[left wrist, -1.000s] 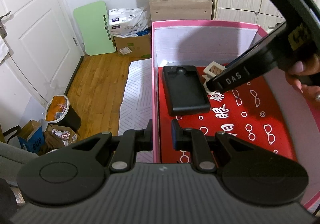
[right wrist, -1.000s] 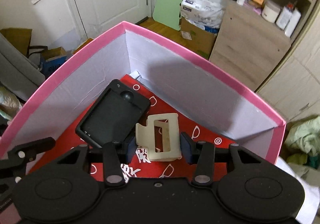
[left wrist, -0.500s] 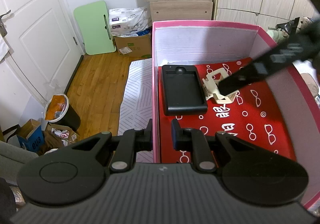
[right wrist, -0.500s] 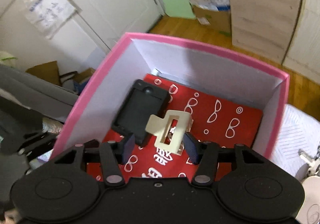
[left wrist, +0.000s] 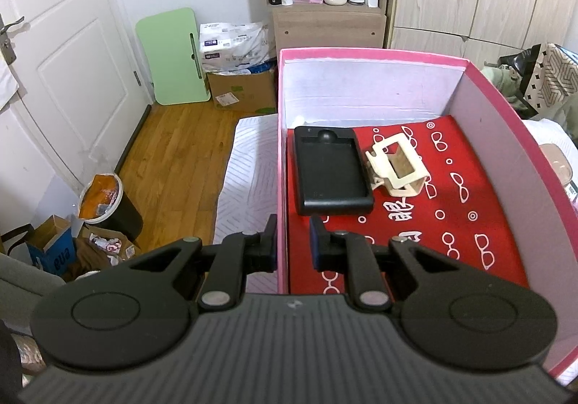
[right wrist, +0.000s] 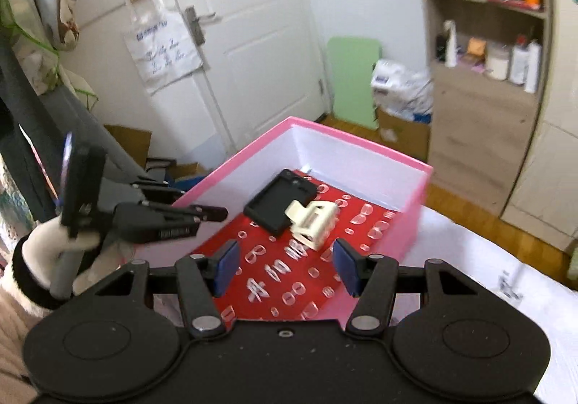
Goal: Organize rigid objects
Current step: 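Return the right gripper to the table and grasp the white charger cube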
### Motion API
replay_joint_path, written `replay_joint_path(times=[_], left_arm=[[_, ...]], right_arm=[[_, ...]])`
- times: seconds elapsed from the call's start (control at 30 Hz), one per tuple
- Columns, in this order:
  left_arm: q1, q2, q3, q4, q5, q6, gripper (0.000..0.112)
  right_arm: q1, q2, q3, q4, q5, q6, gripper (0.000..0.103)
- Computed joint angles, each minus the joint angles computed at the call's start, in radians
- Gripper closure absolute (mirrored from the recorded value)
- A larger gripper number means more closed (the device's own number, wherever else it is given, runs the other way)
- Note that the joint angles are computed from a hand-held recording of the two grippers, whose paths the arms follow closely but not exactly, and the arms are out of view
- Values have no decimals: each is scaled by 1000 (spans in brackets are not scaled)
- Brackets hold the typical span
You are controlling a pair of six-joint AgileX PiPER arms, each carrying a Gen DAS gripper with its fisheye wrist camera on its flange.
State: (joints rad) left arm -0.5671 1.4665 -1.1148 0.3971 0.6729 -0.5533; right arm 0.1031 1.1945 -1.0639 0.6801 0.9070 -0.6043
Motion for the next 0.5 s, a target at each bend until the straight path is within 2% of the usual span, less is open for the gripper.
replay_joint_path(times=[0.13,0.17,0.2,0.23,0.3,0.33,0.4,0.5], left_arm=[[-5,-1,2,12,3,-7,97],[-5,-1,2,10,2,-7,97],[-5,-1,1,8,3,-8,97],[-5,-2,1,7,3,-7,97],[-5,-2,1,7,4,-7,97],[-4,-2,1,6,3,-7,97],[-1,-2,2,0,0,-4,97],[7,-4,2,-15,-5,5,97]], right_arm=[[-180,-155,161,122,32,-162,38],[-237,-187,199,158,57,-213,34],[-283,-216,242,185,62,-254,27],[-323,-252,291,202,51,-283,25],[-366,-301,367,184,21,-300,26],[-379,-299,381,156,32,-294,29],[-389,-314,433,112,21,-242,32],[-462,-343,523,150,50,-289,34]])
